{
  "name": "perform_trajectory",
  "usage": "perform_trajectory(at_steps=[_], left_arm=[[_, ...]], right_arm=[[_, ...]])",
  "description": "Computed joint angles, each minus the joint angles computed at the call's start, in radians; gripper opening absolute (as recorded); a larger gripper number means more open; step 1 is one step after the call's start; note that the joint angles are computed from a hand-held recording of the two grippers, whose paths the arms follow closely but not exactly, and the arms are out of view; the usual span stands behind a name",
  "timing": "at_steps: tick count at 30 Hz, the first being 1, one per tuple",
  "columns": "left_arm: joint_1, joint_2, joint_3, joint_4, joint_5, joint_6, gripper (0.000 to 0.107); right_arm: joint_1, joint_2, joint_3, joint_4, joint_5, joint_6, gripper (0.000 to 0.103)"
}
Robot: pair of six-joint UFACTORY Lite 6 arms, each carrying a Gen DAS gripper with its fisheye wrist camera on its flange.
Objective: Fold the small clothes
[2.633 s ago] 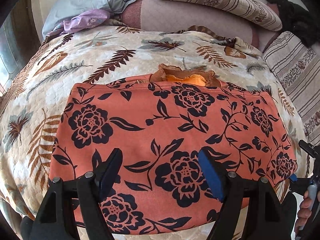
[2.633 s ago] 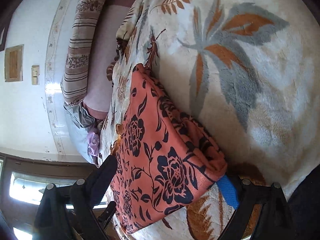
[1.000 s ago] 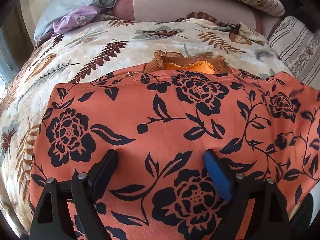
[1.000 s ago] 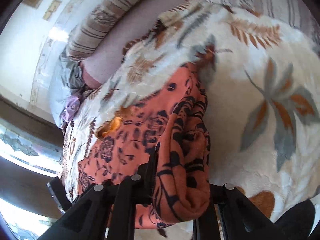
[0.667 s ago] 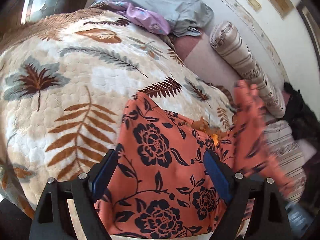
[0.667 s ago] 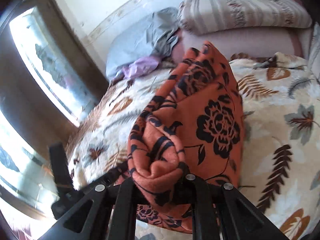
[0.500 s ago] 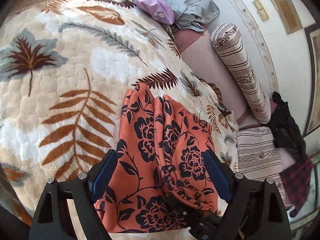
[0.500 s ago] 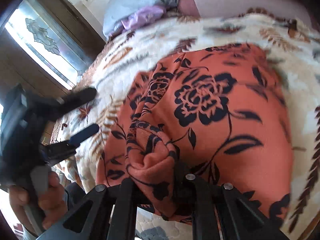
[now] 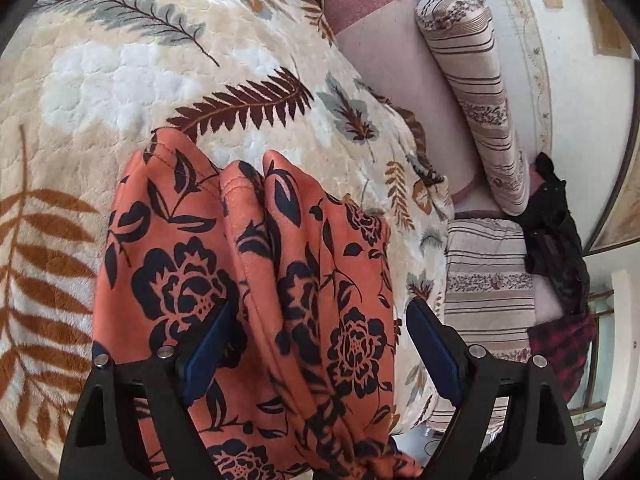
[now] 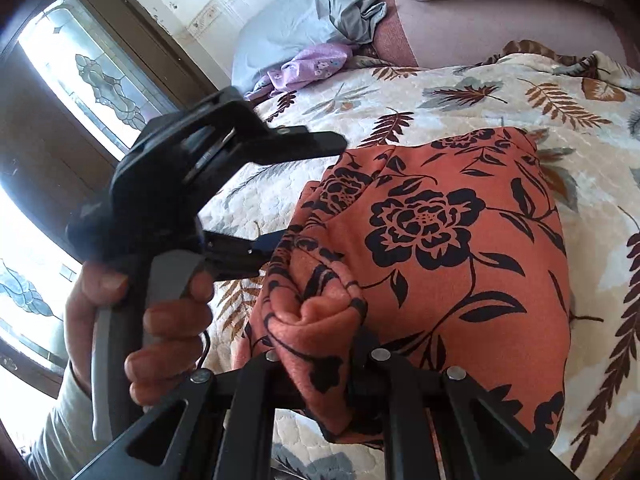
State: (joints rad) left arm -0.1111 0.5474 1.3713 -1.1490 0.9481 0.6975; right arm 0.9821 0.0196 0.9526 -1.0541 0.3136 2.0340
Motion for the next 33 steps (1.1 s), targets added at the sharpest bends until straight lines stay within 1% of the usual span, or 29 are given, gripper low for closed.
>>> perform_trajectory(at_steps=[1,2,3,4,5,8,9,11,13,15,17,19,23,25,26,27,28,29,31,33], left_arm=[[-0.015,0.022,0.033,0.022,-0.012,-0.006,0.059],[-0.029,0.041,0.067,0.073,-0.025,-0.031,0.042],[-0.043,0.053,0.102,0.138,-0.043,-0.072,0.013],[-0.046,0.051,0.116,0.162,-0.051,-0.072,0.013],[-0.039,0.041,0.118,0.152,-0.042,-0.032,0.013],[0.006,-0.004,0.119,0.143,-0.004,0.091,0.013],[0.021,-0.011,0.120,0.144,0.005,0.129,0.013],[0.051,0.026,0.162,0.164,0.032,0.172,0.013],[0.074,0.091,0.207,0.194,0.051,0.194,0.013],[0.082,0.159,0.245,0.235,0.040,0.195,0.013],[0.101,0.194,0.255,0.241,0.045,0.228,0.013],[0.119,0.190,0.250,0.218,0.065,0.260,0.013],[0.153,0.120,0.180,0.172,0.075,0.359,0.013],[0.173,0.139,0.174,0.170,0.071,0.377,0.013],[0.177,0.174,0.192,0.183,0.064,0.355,0.013],[0.179,0.215,0.219,0.200,0.068,0.329,0.014],[0.184,0.243,0.233,0.192,0.075,0.329,0.016],[0.195,0.256,0.241,0.174,0.090,0.339,0.017],[0.210,0.254,0.240,0.162,0.097,0.347,0.018],[0.208,0.237,0.226,0.173,0.081,0.345,0.018]], right_arm=[[0.006,0.008,0.001,0.005,0.005,-0.009,0.012],[0.022,0.019,0.017,0.026,0.021,-0.027,0.012],[0.033,0.027,0.026,0.038,0.040,-0.045,0.012],[0.046,0.035,0.041,0.051,0.063,-0.070,0.012],[0.056,0.038,0.057,0.064,0.079,-0.093,0.012],[0.101,0.072,0.149,0.084,0.172,-0.167,0.012],[0.109,0.094,0.183,0.093,0.182,-0.190,0.012],[0.126,0.164,0.261,0.102,0.213,-0.226,0.012],[0.133,0.253,0.336,0.135,0.218,-0.273,0.012],[0.124,0.347,0.402,0.186,0.202,-0.336,0.012],[0.120,0.410,0.448,0.222,0.194,-0.368,0.012],[0.133,0.438,0.495,0.232,0.226,-0.390,0.012],[0.165,0.452,0.548,0.228,0.287,-0.419,0.012],[0.184,0.496,0.598,0.230,0.324,-0.434,0.012],[0.183,0.527,0.619,0.233,0.322,-0.441,0.015],[0.188,0.564,0.652,0.253,0.329,-0.458,0.016],[0.192,0.601,0.683,0.278,0.330,-0.487,0.020],[0.217,0.617,0.710,0.286,0.353,-0.493,0.027],[0.253,0.636,0.734,0.239,0.391,-0.467,0.032],[0.259,0.638,0.735,0.244,0.382,-0.468,0.034]])
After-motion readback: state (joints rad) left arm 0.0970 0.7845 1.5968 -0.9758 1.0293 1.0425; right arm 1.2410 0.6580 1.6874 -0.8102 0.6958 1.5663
